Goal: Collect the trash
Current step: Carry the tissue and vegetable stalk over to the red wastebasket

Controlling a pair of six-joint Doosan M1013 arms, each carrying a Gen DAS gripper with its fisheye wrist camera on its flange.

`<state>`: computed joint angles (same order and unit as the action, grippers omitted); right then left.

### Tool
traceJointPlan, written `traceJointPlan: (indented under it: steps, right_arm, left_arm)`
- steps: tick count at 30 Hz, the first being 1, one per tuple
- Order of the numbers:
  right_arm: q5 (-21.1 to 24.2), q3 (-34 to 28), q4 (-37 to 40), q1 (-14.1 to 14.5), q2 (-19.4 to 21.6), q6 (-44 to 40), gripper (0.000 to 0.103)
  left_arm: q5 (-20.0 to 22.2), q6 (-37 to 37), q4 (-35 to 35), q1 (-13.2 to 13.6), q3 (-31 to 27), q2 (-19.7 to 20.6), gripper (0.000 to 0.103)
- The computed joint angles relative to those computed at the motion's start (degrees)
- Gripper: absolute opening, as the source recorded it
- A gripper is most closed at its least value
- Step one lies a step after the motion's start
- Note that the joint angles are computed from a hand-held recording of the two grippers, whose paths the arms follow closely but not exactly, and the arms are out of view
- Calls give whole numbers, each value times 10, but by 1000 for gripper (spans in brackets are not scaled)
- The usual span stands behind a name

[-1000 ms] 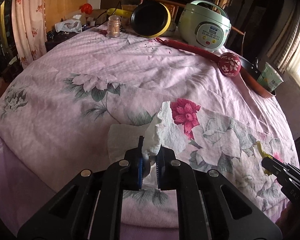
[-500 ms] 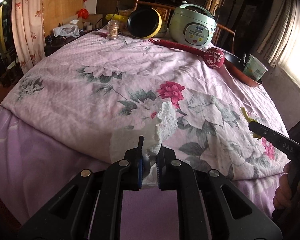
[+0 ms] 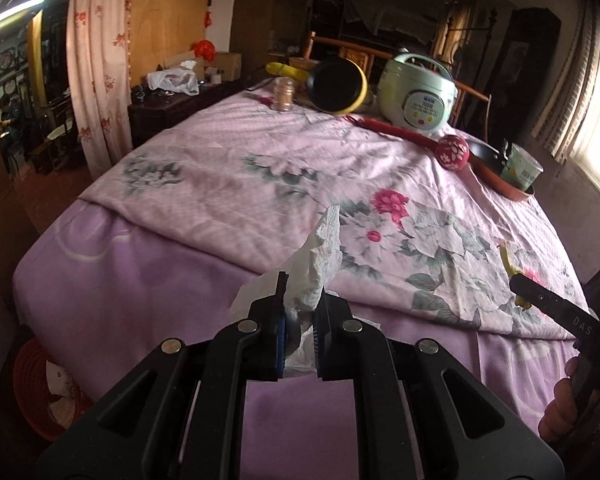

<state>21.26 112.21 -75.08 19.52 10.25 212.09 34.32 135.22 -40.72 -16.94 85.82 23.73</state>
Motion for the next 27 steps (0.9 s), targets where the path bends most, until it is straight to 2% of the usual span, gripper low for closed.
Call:
traceJointPlan:
  steps: [6, 15, 21, 27]
  right_arm:
    - [9, -43, 23, 31, 17, -65, 15]
    - [22, -159, 179, 72, 80, -310, 15]
    - [38, -265, 361, 95, 150, -554, 15]
    - [83, -379, 518, 117, 225, -778, 15]
  left_arm:
    - [-13, 3, -24, 38, 13, -11, 12]
    - [-52, -21, -30, 109, 33, -19, 12]
    - [-65, -67, -12, 155, 35, -8, 12]
    - [-74, -150, 56, 189, 33, 12, 12]
